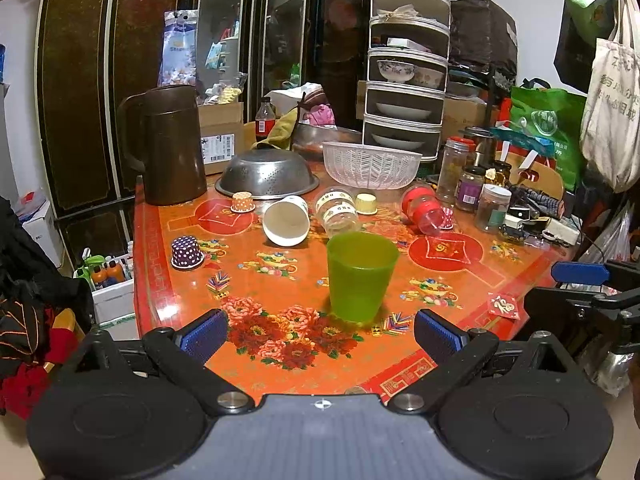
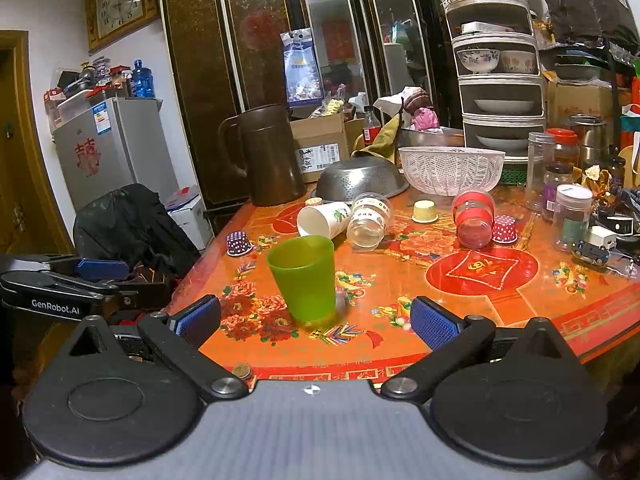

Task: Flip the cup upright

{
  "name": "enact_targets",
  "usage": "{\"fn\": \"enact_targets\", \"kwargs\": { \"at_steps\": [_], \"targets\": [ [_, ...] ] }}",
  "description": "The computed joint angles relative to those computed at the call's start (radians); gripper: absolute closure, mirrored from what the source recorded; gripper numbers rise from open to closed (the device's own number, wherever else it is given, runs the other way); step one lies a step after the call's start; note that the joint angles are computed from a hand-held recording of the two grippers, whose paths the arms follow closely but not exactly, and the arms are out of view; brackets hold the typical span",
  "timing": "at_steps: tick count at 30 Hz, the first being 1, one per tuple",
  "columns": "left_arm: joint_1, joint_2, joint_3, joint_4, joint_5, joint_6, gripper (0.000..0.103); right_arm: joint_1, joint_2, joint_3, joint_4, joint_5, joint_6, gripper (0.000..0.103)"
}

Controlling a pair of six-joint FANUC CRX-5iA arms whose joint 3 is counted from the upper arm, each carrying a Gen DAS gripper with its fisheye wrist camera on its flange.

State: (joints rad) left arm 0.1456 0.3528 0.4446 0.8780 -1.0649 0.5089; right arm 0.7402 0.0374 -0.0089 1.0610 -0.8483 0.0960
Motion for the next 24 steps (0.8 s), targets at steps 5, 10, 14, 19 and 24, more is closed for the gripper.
{"fn": "enact_targets", "kwargs": {
  "at_steps": [5,10,14,19,24],
  "targets": [
    [-0.001,0.002,0.003,0.002,0.001,0.005,0.002,-0.001,0.001,0.000,0.002,0.001,-0.002,0.001],
    [-0.002,0.006,0.007,0.003,-0.003,0.014,0.002,0.001,0.000,0.000,0.003,0.002,0.000,0.001],
    [-0.002,0.005,0.002,0.005,-0.002,0.011,0.002,0.002,0.003,0.005,0.003,0.001,0.003,0.001],
    [-0.003,0.003,-0.004,0.012,-0.001,0.006,0.002,0.003,0.002,0.005,0.004,0.001,0.003,0.001],
    [-0.002,0.003,-0.005,0.013,-0.001,0.005,0.002,0.003,0.003,0.007,0.004,0.000,0.003,0.001]
  ]
}}
